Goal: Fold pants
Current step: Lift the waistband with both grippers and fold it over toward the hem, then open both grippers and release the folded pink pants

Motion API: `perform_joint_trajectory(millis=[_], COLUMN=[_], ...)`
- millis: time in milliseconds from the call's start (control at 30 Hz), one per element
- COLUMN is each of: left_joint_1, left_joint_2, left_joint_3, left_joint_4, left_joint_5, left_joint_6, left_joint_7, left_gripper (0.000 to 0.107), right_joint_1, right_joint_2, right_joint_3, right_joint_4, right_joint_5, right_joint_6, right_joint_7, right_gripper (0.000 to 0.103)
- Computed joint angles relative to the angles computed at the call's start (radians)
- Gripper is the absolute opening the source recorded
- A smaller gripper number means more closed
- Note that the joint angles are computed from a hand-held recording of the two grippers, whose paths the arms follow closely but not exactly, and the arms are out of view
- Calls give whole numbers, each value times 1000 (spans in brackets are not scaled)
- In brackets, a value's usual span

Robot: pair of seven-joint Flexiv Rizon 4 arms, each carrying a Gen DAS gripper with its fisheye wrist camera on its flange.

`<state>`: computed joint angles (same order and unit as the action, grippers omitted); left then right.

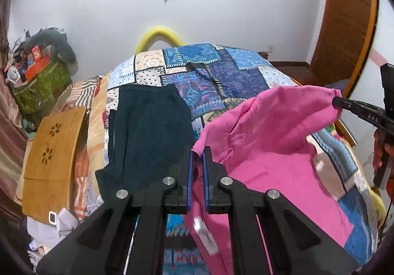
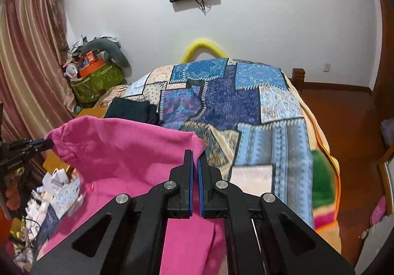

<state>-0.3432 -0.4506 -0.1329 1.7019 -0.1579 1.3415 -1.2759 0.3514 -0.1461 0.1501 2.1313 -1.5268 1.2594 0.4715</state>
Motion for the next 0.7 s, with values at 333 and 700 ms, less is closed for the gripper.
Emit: perform_joint_trajectory(millis=[333, 700], left_joint_1=[87, 45], left_joint_2=[183, 242], left_joint_3=[-143, -121], left_joint_4=[340, 526], left_joint_5=[-170, -258], left_joint_6=[133, 124], left_joint_7=[146, 195], left_gripper=[6, 5], right_joint_1=[63, 181], right_joint_2=[126, 81], right_joint_3=[98, 140], right_joint_4=[148, 240], right_joint_5=[76, 181], right_joint_6=[-120, -167], right_joint_7=[-13, 82], right_gripper=[3, 4])
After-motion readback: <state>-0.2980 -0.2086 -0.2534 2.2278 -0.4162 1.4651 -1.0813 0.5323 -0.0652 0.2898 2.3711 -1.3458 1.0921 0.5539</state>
